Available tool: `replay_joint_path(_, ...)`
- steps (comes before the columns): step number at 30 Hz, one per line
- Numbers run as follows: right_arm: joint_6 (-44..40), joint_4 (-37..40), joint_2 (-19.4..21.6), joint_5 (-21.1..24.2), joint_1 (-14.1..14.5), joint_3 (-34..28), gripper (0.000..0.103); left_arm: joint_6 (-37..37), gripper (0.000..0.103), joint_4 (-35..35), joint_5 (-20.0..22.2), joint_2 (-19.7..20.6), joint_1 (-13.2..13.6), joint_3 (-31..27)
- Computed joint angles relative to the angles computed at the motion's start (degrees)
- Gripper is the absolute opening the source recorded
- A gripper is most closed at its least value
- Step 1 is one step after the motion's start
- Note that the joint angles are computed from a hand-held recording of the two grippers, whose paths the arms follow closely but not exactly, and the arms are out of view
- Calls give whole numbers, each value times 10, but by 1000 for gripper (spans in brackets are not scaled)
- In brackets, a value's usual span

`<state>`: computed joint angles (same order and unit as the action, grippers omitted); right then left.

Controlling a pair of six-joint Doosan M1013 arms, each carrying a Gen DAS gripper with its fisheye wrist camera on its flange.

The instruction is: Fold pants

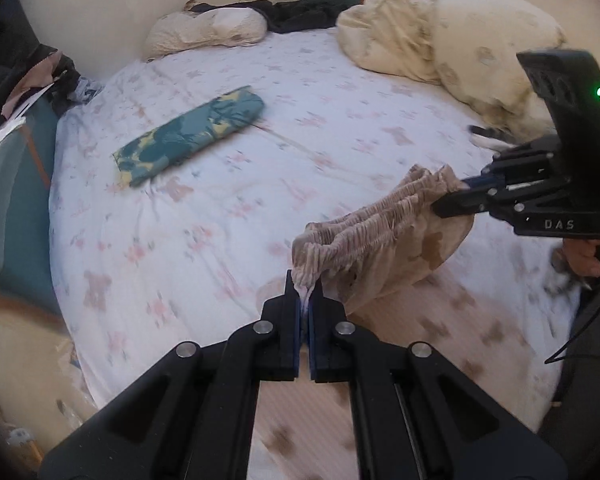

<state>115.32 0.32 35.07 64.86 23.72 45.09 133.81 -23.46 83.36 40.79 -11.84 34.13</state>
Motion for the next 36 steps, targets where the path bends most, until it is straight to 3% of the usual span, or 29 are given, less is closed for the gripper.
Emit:
replay_joint_path(4,53,-12,-40,-11,27,72,7,31,1,15,-42,-73,2,130)
replay_joint_path(7,97,-14,-55,-5,46,110,7,45,2,39,-17,-94,-1,177)
replay_joint_path(10,131,18,-70,-17,55,160,7,90,2,82,-34,-120,-8,239)
replay_joint_path(14,112,48,-65,13,70,177,10,72,7,125,2,-122,-12,269)
replay_joint_path(15,99,54,-60,31,72,171,17,62,11,138,19,-119,-14,269)
replay_joint_path(16,83,69,-53,57,71,161,23,47,24,162,46,-113,-17,263)
replay_joint_path(17,74,83,-49,72,69,155,26,34,30,171,64,-109,-17,256)
replay_joint_path(18,63,102,-50,82,67,153,30,22,33,166,76,-108,-15,251)
replay_joint_path(19,58,113,-52,85,65,154,37,4,45,141,101,-102,-7,233)
replay_joint_path(20,52,127,-59,78,63,158,42,-13,58,112,113,-98,2,220)
replay_joint_path(22,50,126,-84,21,61,179,57,-49,66,48,94,-101,19,214)
replay_joint_path(25,103,82,-107,-83,60,205,59,-99,66,12,19,-109,23,231)
replay_joint_path(26,123,61,-105,-86,62,203,58,-110,64,23,-5,-112,18,242)
replay_joint_path(27,144,34,-92,-68,64,189,53,-114,63,42,-20,-112,10,253)
replay_joint_path(28,145,31,-83,-53,65,181,38,-111,60,62,-25,-113,3,264)
replay_joint_path(30,118,50,-56,-10,67,160,22,-92,54,128,-23,-114,-17,289)
replay_joint_path(32,90,49,-29,50,75,133,24,-79,52,185,-8,-116,-30,306)
replay_joint_path(35,73,73,2,173,80,109,22,-67,58,201,55,-110,-28,305)
replay_joint_path(36,82,93,-4,176,76,121,22,-71,59,194,79,-106,-23,300)
